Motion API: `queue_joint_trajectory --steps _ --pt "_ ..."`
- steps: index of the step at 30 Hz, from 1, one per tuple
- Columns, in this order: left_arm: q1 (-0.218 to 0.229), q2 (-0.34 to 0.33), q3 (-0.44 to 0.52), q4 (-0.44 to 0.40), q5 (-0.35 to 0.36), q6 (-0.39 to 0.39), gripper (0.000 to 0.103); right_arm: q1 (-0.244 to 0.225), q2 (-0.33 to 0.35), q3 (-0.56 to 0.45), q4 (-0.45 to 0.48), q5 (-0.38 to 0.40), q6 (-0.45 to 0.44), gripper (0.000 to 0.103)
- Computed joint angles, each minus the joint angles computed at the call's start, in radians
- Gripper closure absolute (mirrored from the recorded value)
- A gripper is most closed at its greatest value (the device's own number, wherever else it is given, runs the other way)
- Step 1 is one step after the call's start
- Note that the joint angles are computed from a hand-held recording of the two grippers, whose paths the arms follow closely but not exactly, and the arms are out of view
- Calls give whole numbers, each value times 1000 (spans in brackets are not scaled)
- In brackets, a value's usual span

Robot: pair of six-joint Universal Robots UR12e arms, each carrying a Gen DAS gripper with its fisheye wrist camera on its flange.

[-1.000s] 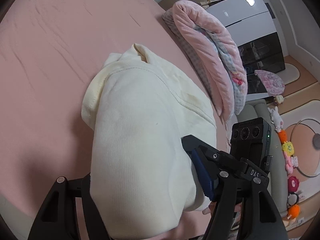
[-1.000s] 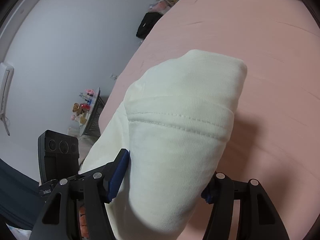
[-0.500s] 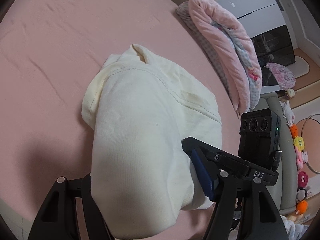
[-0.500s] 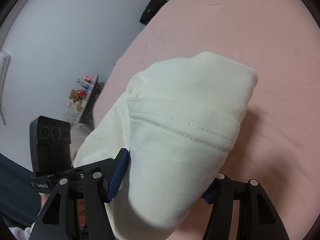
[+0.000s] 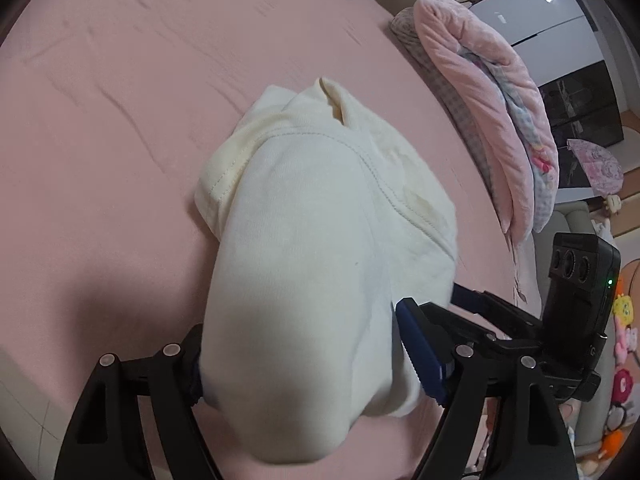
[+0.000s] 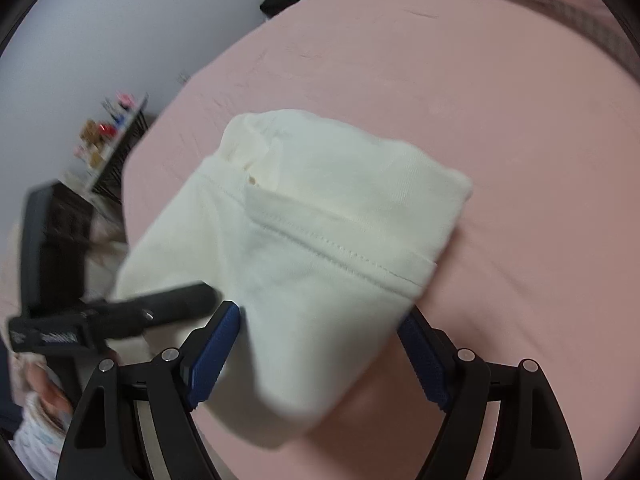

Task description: Fold clothes

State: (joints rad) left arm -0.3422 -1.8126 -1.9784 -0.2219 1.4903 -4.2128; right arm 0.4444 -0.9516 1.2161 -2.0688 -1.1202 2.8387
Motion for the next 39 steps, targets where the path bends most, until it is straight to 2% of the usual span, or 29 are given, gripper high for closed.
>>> queue_joint_trajectory --steps 3,6,10,13,16,20,22,24,30,32,35,39 --pt "-19 17 14 -68 51 7 24 2 -22 13 -36 -54 5 23" --pt "-35 36 13 -106 97 6 24 -1 -35 -4 -13 -67 26 23" --pt "-59 64 -3 -112 157 -21 24 20 -62 -5 -50 -128 14 23" --pt "-76 86 -19 -102 200 -44 24 -18 -115 48 -82 -122 -58 23" --pt "-95 99 -20 -77 244 -59 24 -37 -161 93 -133 -77 -83 23" --pt "-122 112 3 -94 303 -72 24 -33 -200 131 -227 -80 -95 23" --pt "-137 120 9 -104 336 -76 24 -27 -213 141 -239 -88 -120 23" --pt "-157 125 29 -147 383 -80 24 -24 -226 150 -240 -96 -145 23" --pt "-215 137 114 -374 507 -64 24 -46 -303 208 -245 -89 -177 23" --pt "-243 137 134 -415 568 -79 24 -51 -328 232 -280 -101 -172 23" --pt "-277 141 149 -428 623 -111 24 -56 -367 263 -325 -122 -198 23" --pt "-317 139 177 -474 688 -161 24 -62 -414 304 -396 -146 -280 23"
